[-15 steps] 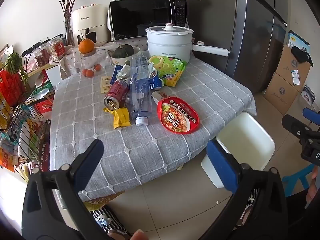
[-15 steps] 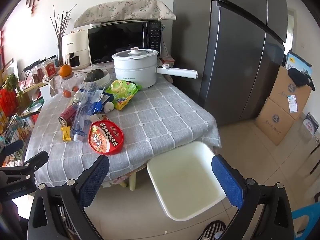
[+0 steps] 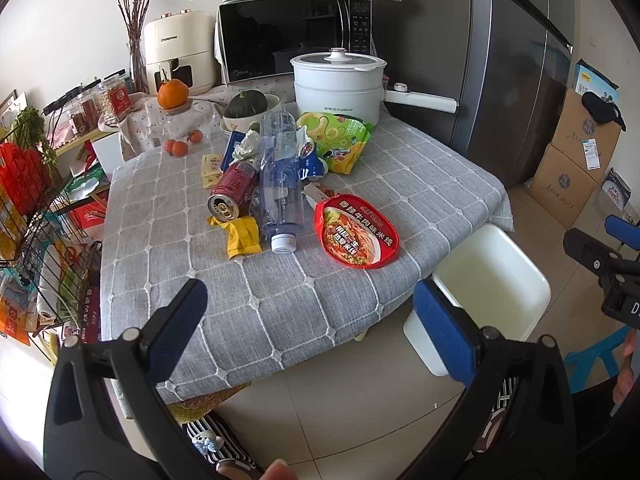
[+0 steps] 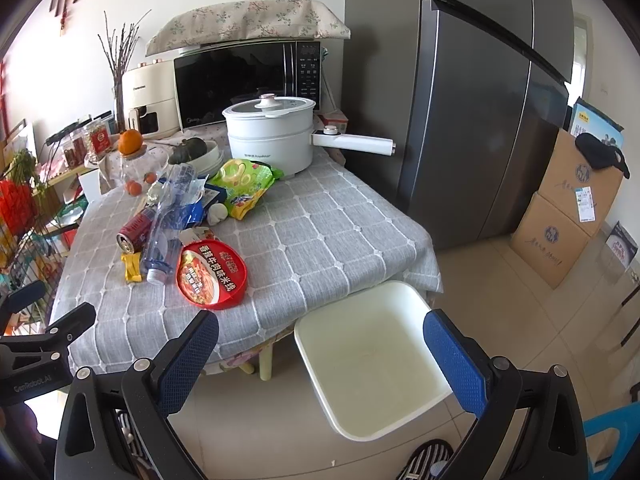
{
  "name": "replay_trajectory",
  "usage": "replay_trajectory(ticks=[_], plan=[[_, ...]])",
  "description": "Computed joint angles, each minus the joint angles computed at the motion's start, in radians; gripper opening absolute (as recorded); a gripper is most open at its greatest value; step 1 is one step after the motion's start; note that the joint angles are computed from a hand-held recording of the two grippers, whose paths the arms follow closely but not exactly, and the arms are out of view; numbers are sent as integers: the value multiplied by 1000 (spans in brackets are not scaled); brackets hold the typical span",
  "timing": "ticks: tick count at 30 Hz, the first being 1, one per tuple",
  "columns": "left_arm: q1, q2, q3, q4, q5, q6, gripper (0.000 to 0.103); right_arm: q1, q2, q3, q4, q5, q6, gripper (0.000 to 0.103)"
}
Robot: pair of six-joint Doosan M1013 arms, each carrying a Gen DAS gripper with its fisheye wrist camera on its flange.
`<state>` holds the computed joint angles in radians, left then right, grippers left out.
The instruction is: Collect trash
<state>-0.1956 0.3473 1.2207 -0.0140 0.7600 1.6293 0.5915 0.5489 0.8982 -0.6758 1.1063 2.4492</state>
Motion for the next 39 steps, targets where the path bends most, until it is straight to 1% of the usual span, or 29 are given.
replay_trajectory(ticks=[11, 19, 22, 28, 33, 37, 39], plan=[[0, -1, 1, 1, -2, -1, 102, 0, 0, 2, -1, -2, 0, 103], [1, -3, 5, 1, -9, 3, 102, 2, 9, -6, 8, 13, -8, 103], [1, -6, 11, 2, -17, 7, 102, 1, 5, 3, -5, -7, 7, 103], [2, -7, 13, 3, -18, 9, 102, 4, 4, 3, -2, 8, -1, 103], [3, -7, 14, 8, -19, 3, 102, 3, 2, 7, -5, -1, 3, 103], [12, 3, -1, -19, 0, 28, 102, 2, 14, -17, 1, 36, -36, 103], [22, 18, -25, -57, 33, 68, 102, 2, 20, -28, 4, 50, -58, 103]])
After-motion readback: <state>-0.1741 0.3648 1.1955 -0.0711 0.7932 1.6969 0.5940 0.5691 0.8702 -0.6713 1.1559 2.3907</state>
